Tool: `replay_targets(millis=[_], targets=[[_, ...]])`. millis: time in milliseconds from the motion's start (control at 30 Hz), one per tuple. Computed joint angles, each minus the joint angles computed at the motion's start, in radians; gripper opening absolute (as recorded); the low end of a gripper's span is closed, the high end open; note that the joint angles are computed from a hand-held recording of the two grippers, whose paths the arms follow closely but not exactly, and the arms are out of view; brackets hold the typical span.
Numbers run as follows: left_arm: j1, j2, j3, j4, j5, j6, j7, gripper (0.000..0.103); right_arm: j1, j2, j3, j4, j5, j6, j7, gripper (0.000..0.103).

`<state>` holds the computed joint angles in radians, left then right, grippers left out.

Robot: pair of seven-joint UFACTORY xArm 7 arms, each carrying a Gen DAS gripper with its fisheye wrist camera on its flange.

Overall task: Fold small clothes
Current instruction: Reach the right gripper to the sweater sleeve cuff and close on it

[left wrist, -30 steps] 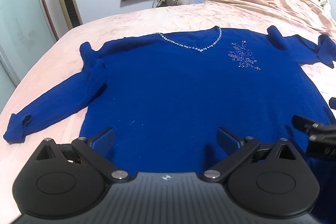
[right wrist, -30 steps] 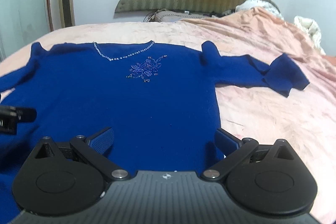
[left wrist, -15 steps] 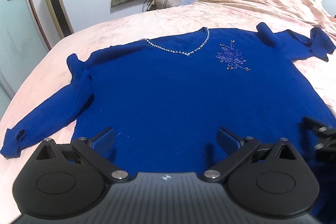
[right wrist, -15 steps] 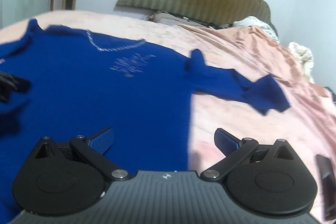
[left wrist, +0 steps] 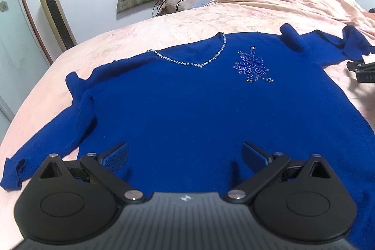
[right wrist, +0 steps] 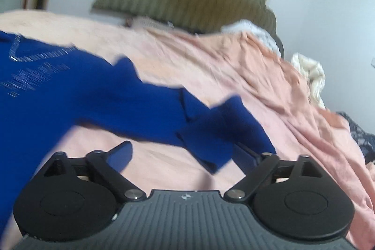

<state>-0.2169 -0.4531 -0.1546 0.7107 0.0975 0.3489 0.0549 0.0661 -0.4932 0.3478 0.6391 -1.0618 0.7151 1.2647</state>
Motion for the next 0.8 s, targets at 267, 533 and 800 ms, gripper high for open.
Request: replay_targets(millis=[267, 533, 800], targets=[[-0.002, 0.034, -0.011, 0.028, 0.006, 0.016, -0.009, 0.103, -0.050, 0.047, -0.132, -0.021, -0.048, -0.144, 0.018, 0.040], [0.021, 0.053, -0.010, 0.042, 0.028, 0.024, -0.033, 0.103, -0.184, -0.174, -0.223, -0.156, 0.057, -0.470, 0.157, 0.008], [0.029, 0.062, 0.009, 0.049, 0.017, 0.027, -0.042, 0.103, -0.401, -0.368, -0.248, -0.174, 0.150, -0.417, 0.131, 0.007]])
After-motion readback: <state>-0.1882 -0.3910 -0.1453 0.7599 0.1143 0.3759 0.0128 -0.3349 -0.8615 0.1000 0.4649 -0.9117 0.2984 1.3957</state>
